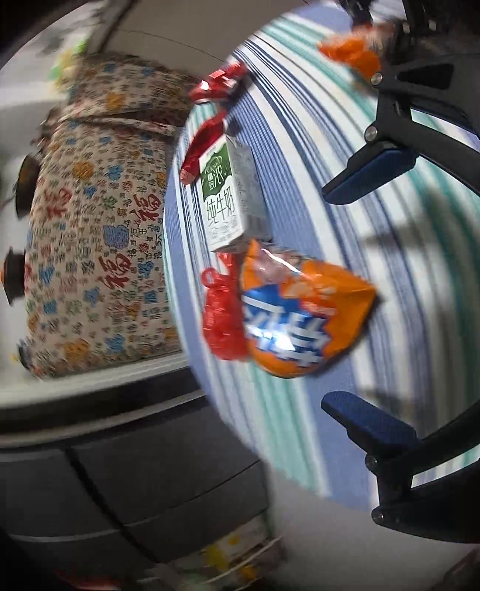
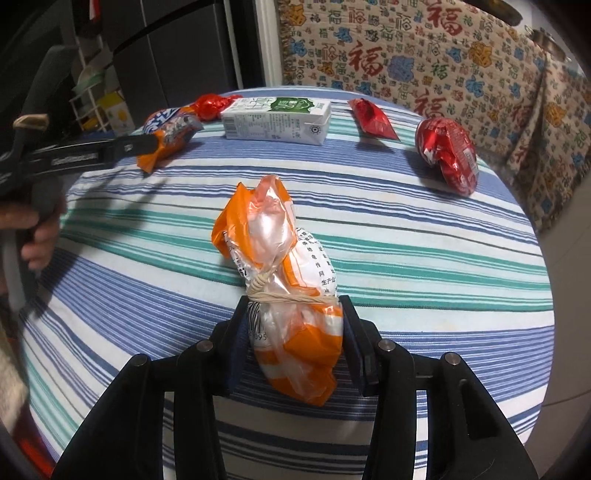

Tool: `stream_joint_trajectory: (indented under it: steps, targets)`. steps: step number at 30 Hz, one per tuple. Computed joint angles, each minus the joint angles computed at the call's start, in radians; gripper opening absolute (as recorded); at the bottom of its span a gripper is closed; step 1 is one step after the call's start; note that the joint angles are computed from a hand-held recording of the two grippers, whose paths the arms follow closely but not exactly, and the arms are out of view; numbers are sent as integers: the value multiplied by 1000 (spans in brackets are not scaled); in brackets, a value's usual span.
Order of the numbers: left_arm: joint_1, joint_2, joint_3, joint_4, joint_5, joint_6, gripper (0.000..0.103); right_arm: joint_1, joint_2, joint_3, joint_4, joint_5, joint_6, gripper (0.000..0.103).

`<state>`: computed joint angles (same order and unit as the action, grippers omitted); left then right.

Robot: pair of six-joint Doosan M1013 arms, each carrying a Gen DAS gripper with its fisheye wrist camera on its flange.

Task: Collect trash
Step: 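Grasp the orange-white bread bag with the right tool while the left tool grasps the orange-blue chip bag, then lift both held bags up off the table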

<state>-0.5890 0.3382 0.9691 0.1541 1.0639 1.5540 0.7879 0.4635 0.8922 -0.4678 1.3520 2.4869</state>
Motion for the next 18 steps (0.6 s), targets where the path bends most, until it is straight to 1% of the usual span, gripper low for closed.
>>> stream_joint_trajectory:
  steps: [2,3,4,5,6,7,9,10,14,16,18]
  targets:
    - [-29,15,-12,90,10,19,103,0,-4,6,1,-6,8,46]
    - [-39,22,-17,127,15,22,99,-2,-8,9,10,-11,15,46]
    - [-49,25,-14,168,20,18,86,-5,-10,11,21,-16,21,46]
    - [-54,32,-17,197,33,10,74,-7,-12,11,31,-22,25,46]
    - [-52,39,-24,208,54,1,51,-8,-15,14,38,-28,25,46]
    - [-47,45,-31,197,64,-6,35,-7,-15,12,34,-24,20,46]
    - [-35,35,-13,197,38,-54,30,-3,-17,11,23,-13,16,46]
    - [-22,25,-1,169,21,-77,29,-1,-20,12,23,-11,18,46]
    - [43,-17,29,-54,-3,-113,28,0,-42,33,28,-25,37,46]
    - [74,-47,54,-181,1,-96,28,-2,-54,43,38,-28,42,46]
    - [93,-83,93,-277,7,-65,28,-3,-63,51,46,-22,47,46]
